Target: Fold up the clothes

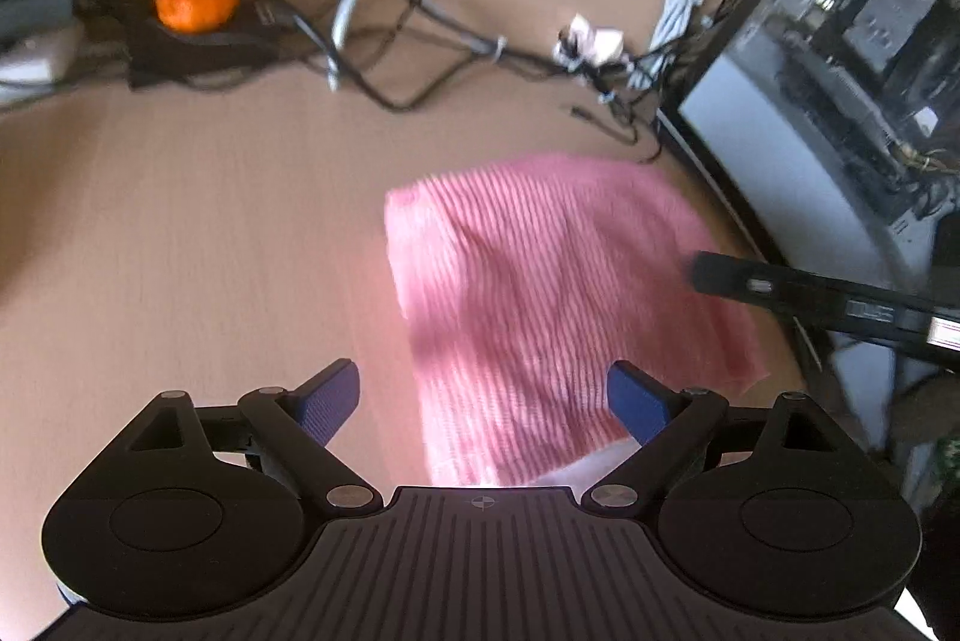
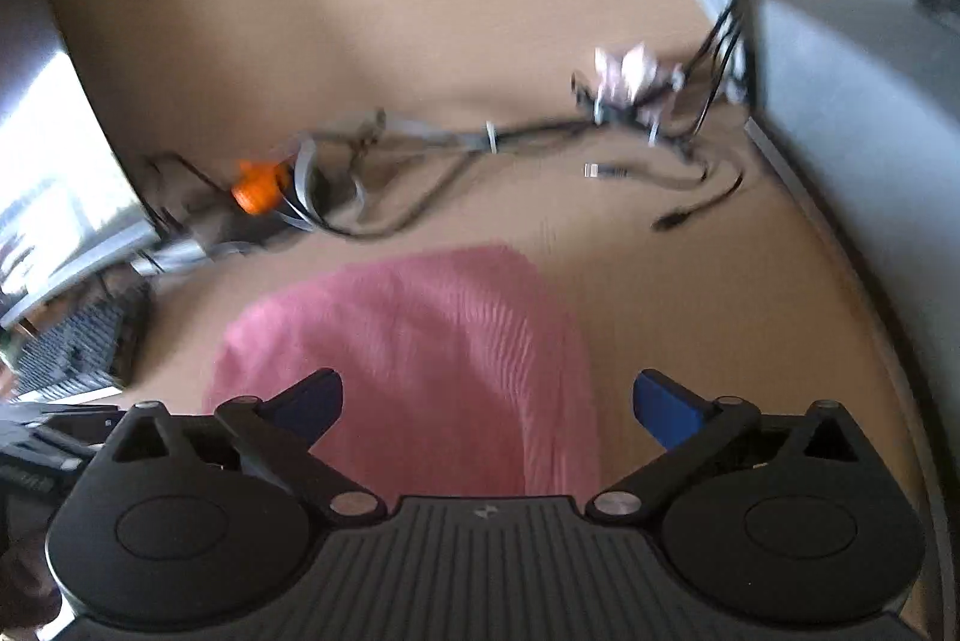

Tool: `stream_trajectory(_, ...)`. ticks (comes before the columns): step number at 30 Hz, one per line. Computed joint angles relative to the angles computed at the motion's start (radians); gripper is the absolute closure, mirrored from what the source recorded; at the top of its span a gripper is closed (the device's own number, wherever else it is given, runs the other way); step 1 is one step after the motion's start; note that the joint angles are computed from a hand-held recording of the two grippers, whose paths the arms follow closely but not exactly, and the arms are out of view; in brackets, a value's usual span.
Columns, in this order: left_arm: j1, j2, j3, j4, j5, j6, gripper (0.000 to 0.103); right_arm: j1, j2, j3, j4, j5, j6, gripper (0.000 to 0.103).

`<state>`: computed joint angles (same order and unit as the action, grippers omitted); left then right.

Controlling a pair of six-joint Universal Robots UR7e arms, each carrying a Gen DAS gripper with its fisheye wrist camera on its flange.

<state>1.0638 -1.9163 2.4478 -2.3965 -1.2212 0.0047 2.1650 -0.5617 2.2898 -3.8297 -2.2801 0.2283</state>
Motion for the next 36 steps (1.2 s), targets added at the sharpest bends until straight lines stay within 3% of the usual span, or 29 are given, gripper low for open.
stream_trajectory(2,0.006,0.02,0.008,-0.01,-0.017,-0.003,0.01,-0.036,0.015,-0.007,-0.008,0.081,-0.008,0.0)
stream_trajectory(6,0.043,0.038,0.015,-0.033,-0.098,0.035,0.02,-0.069,0.031,-0.033,0.018,0.199,-0.011,0.003)
stream_trajectory(9,0.072,0.064,-0.012,-0.045,-0.121,0.041,0.024,-0.071,0.04,-0.077,0.068,0.238,0.003,0.008)
stream_trajectory(13,0.088,0.122,-0.065,-0.121,-0.035,0.053,0.026,-0.078,0.083,-0.189,0.09,0.242,-0.036,0.013)
stream_trajectory(15,0.088,0.163,-0.089,-0.165,0.025,0.067,0.026,-0.077,0.114,-0.255,0.096,0.213,-0.084,0.013)
stream_trajectory(18,0.079,0.2,-0.111,-0.198,0.093,0.083,0.025,-0.052,0.144,-0.328,0.125,0.108,-0.182,0.013)
stream_trajectory(21,0.048,0.194,-0.098,-0.206,0.142,0.101,0.024,-0.045,0.124,-0.297,0.058,0.109,-0.214,0.012)
stream_trajectory(24,0.023,0.187,-0.076,-0.221,0.18,0.121,0.023,-0.043,0.132,-0.291,-0.024,0.045,-0.237,0.012)
stream_trajectory(30,0.025,0.193,-0.069,-0.257,0.214,0.166,0.019,-0.063,0.206,-0.388,0.019,-0.145,-0.366,0.011)
stream_trajectory(32,0.026,0.192,-0.068,-0.264,0.227,0.168,0.018,-0.076,0.227,-0.41,0.032,-0.161,-0.414,0.007)
stream_trajectory(36,-0.002,0.111,-0.048,-0.208,0.243,0.138,0.021,-0.071,0.192,-0.359,-0.016,-0.124,-0.39,0.007)
